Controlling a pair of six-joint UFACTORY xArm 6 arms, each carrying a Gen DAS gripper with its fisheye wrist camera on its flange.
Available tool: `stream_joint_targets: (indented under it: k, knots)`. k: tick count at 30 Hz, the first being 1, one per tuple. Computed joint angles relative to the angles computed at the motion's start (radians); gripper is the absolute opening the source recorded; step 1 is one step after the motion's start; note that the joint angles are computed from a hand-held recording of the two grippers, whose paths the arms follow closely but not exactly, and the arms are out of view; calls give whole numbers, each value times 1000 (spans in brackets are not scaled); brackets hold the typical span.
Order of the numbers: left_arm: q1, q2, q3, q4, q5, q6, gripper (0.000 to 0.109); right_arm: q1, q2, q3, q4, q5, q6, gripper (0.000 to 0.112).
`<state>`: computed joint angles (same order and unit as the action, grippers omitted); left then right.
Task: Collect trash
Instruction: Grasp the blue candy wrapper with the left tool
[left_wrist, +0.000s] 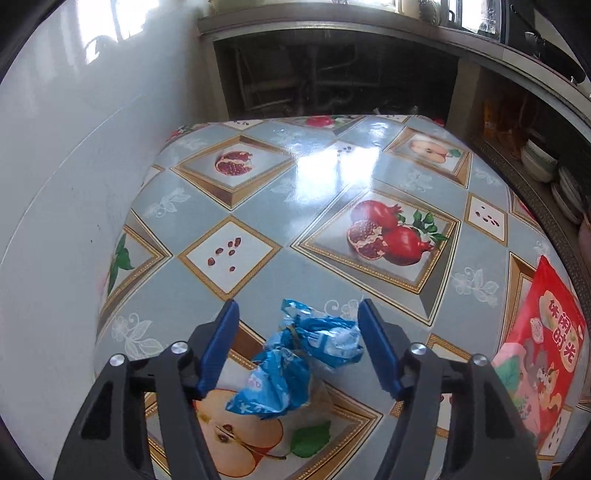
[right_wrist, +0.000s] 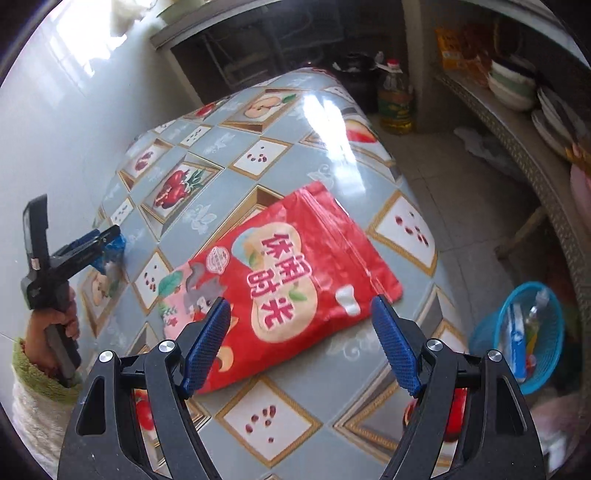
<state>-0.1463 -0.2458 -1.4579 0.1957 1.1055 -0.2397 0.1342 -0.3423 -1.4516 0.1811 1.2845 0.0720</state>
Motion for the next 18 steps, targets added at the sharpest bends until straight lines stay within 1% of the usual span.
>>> stream_joint_targets:
  k: [2,5,7,10,13,15,18]
  knots:
    - [3,-13,15,-11,4,-20,48,43,39,-22,-112,-38,15,75]
    - [8,-44,50,-26,6,-33,40,42,119,-73,-200,-54,54,75]
    - [7,-70,77,-25,-2,-38,39,28,183,-119,-211,-38,67,75]
    - [9,-110,112,-40,-2,-41,36,28,255,-174,-202,8,36,74]
    - [5,-164,155,-71,0,-46,33,71,254,-154,-258,-19,10,72]
    - [-8,-205,189,-87,1,-51,32,88,234,-131,-241,-37,-30,67]
    - [-30,-258,232,-127,1,-57,30,129,204,-93,-229,-55,-95,62]
